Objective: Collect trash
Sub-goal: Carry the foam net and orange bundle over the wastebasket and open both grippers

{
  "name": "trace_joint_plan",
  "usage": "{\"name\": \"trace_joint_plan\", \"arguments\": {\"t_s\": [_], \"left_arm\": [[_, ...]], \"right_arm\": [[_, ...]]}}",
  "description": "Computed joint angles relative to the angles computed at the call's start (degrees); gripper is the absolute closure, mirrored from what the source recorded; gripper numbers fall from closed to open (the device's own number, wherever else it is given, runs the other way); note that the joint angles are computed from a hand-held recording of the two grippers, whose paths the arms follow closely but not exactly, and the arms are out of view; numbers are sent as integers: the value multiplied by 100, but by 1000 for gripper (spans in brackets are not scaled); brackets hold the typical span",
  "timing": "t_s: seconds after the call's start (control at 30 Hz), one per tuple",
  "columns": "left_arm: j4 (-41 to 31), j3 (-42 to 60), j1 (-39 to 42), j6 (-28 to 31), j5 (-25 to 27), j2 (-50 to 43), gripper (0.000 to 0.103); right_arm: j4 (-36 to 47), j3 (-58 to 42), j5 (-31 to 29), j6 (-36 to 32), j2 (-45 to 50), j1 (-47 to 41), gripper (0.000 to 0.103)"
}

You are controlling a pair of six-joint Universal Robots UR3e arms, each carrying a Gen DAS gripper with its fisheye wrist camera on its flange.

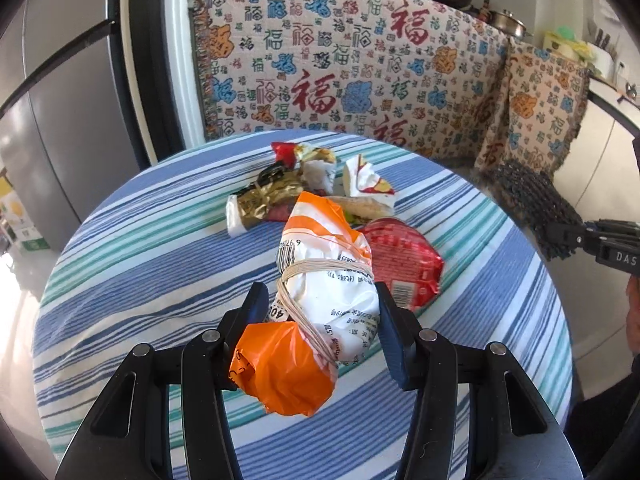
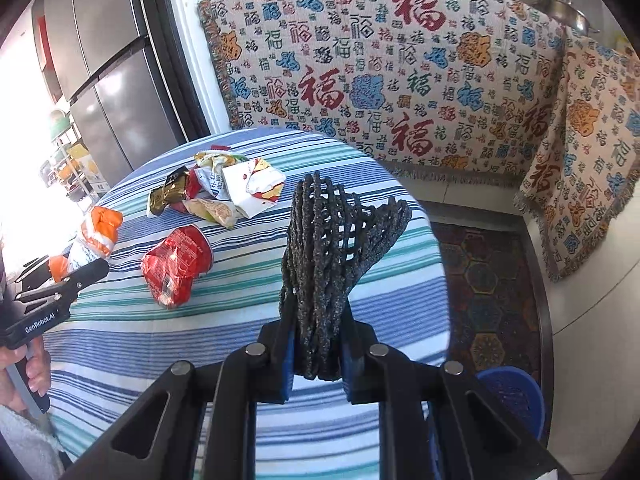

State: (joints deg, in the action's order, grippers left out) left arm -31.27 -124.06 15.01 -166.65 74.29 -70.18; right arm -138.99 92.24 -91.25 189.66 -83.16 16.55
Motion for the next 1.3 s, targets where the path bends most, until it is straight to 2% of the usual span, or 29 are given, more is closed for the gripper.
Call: {"name": "trace_joint_plan", "arguments": {"t_s": [0.27,0.4,0.53,0.73,0.97,1.03,1.1,1.17,1.3], "left_arm": [[-103,261,-1376,-645,725,58,49],[-87,690,-2207,-1008,1061,-290,49],[-58,1409,-3086,-1334,1362,-931,49],[-44,2713,-4239,-1737,1520,-2260,49],[-280,4441,-5001,-2107,1214,-4013,49],[-338,4878,-5117,-2193,1075,-4447,49],[-442,5360,-5214,-2247,950,-4882,49],[-548,5832,-5293,-2267,833,-5286,49],[-1070,7076,-5471,-2252,797,-6218,49]], "right_arm": [[163,967,0,-88,-1371,-445,85],[365,1486,92,-233,-2145,-805,85],[797,2048,367,-601,-3089,-1531,85],[1784,2748,1090,-1567,-4511,-3321,85],[3678,3139,2372,-3548,-5927,-6052,85],[4428,3145,2717,-4309,-6288,-6918,85],[4840,3235,2866,-4855,-6414,-7544,85],[4987,3361,2873,-5170,-6363,-7950,85],[4352,3750,2648,-5157,-5894,-8011,85]]}}
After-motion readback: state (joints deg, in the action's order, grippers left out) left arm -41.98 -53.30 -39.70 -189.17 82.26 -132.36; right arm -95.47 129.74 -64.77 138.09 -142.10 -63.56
